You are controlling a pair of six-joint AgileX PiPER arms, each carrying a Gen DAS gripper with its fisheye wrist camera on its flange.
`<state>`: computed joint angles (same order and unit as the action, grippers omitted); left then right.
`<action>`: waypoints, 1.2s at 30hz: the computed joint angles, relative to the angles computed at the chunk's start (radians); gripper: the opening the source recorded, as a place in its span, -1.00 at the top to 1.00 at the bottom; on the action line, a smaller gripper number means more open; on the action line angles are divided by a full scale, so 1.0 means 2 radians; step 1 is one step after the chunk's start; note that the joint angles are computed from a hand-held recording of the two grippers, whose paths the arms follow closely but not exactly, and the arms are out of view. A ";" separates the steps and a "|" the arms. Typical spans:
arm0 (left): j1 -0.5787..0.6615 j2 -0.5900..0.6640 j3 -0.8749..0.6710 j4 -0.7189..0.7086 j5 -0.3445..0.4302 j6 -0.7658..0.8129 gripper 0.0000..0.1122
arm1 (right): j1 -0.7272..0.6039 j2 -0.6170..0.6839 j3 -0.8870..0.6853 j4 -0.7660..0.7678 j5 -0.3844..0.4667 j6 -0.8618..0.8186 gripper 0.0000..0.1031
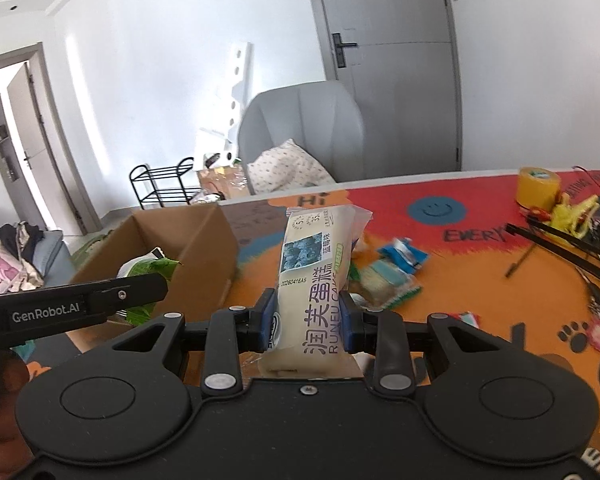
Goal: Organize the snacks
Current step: 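Carry both packets into the cardboard box and open the left tool, then lower the white cake packet into the box and open the right tool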
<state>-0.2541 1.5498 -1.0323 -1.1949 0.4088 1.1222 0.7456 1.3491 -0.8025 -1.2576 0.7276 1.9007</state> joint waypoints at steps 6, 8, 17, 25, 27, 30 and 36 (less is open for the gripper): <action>0.027 -0.004 -0.001 0.001 0.006 0.002 0.43 | -0.006 0.025 -0.024 -0.015 -0.024 0.002 0.42; 0.037 -0.004 -0.003 0.000 0.009 0.002 0.43 | -0.011 0.033 -0.033 -0.016 -0.032 -0.001 0.42; 0.080 0.020 -0.034 0.007 0.017 -0.014 0.43 | -0.012 0.075 -0.085 -0.016 -0.052 -0.018 0.42; 0.100 0.055 -0.074 0.030 0.022 -0.047 0.42 | -0.021 0.116 -0.141 0.001 -0.068 -0.054 0.42; 0.103 0.063 -0.083 0.043 0.026 -0.061 0.42 | -0.024 0.127 -0.154 0.007 -0.073 -0.064 0.42; 0.106 0.070 -0.094 0.071 0.018 -0.091 0.32 | -0.029 0.144 -0.175 0.022 -0.081 -0.081 0.42; 0.128 0.062 -0.091 0.065 0.030 -0.085 -0.02 | -0.034 0.170 -0.210 0.052 -0.097 -0.111 0.42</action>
<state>0.0026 1.6741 -1.2137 -1.0653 0.4697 0.9514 0.6777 1.6897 -1.2222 -1.1530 0.5327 1.6794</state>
